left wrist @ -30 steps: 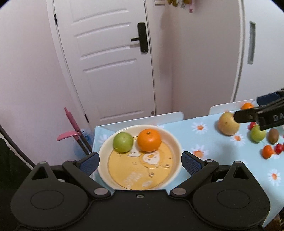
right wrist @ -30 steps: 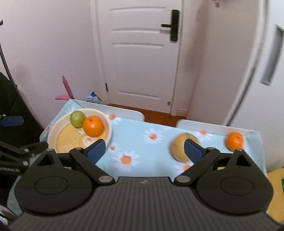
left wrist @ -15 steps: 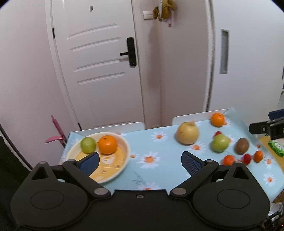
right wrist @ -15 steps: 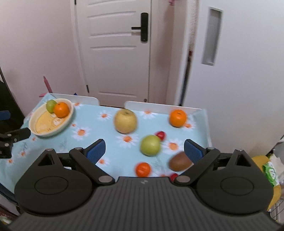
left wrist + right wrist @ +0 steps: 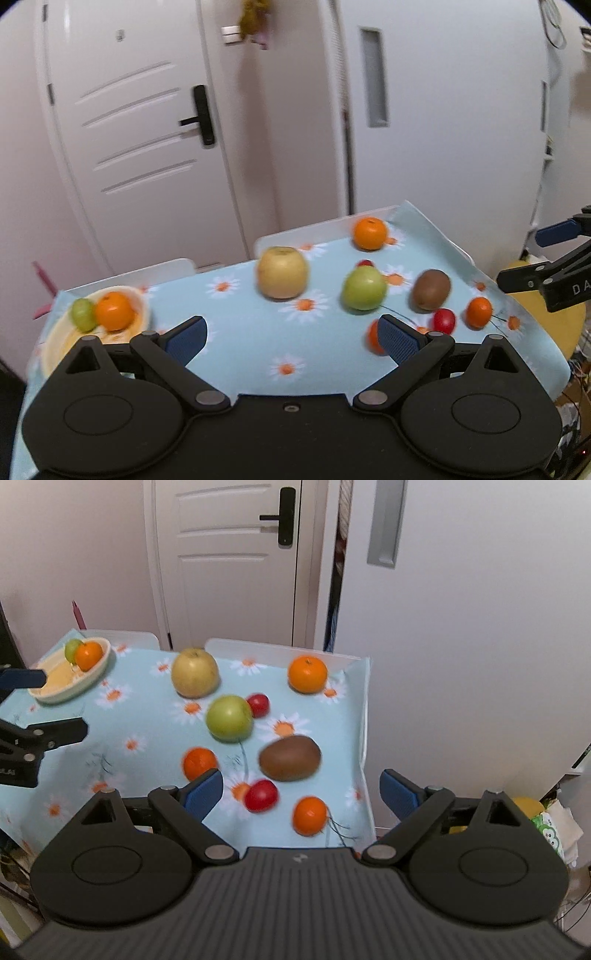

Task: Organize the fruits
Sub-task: 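Move both tools back over the loose fruits, then grasp a tangerine with the left tool while the right tool grasps another tangerine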

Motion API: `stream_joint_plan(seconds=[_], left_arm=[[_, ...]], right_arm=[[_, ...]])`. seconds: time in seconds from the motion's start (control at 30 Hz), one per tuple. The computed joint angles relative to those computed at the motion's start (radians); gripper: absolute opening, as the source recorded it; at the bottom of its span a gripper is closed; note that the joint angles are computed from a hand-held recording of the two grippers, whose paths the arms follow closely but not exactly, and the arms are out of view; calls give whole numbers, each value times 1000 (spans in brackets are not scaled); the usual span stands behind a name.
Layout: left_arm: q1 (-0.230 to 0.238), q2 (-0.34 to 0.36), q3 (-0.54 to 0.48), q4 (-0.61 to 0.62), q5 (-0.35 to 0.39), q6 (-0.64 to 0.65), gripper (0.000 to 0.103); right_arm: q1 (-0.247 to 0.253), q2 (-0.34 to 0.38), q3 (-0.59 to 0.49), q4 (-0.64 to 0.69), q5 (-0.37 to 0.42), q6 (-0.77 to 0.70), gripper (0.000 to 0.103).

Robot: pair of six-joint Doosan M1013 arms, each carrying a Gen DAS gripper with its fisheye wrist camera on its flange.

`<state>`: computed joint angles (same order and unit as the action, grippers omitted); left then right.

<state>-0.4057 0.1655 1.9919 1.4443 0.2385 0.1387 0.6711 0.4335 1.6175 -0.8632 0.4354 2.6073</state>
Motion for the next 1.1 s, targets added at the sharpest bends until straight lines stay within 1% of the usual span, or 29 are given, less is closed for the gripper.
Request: stream_joint_plan(seconds=[0.1,0.2,0.23,0.4,0.5,0.57,0.63,0.77,0.8,0.83,0.87,0.9,0.97,1.1], left_arm=[[-10,38,-12,94,-33,-65,99],[-21,73,-25,190,-51,-129,98],[-22,84,-31,203,-61,-130,95],[-31,139,-62,154,-81,-46,86],[-32,166,-81,75,-92,33,74],[-33,181,-92,1,-94,106,71],[-31,194,-104,-66,-99,170,66],[-31,212,-120,-177,-105,274,58],[-30,215,-124,-238,-105,333,53],[-30,218,-128,-296,-103,388,46],[-28,220,-131,-380,-106,468,43],[-26,220,-131,-413,-109,497,43],[-27,217,-129,-412,-108,494,43],[-26,213,-128,-481,-105,559,42]], right_arm=[[-15,6,28,-58,-35,49,103],[-26,15,45,-89,-68,77,99],[-30,19,49,-95,-77,82,97],[-39,40,55,-81,-110,63,91],[-41,48,57,-74,-122,50,88],[-42,54,56,-69,-127,45,85],[-44,60,53,-54,-134,37,82],[-49,71,44,-27,-140,22,78],[-50,73,42,-18,-143,14,78],[-51,76,40,-10,-146,7,76],[-52,78,38,-4,-147,0,76],[-53,79,36,1,-147,-6,75],[-55,83,30,26,-146,-29,71],[-57,87,25,50,-146,-47,68]])
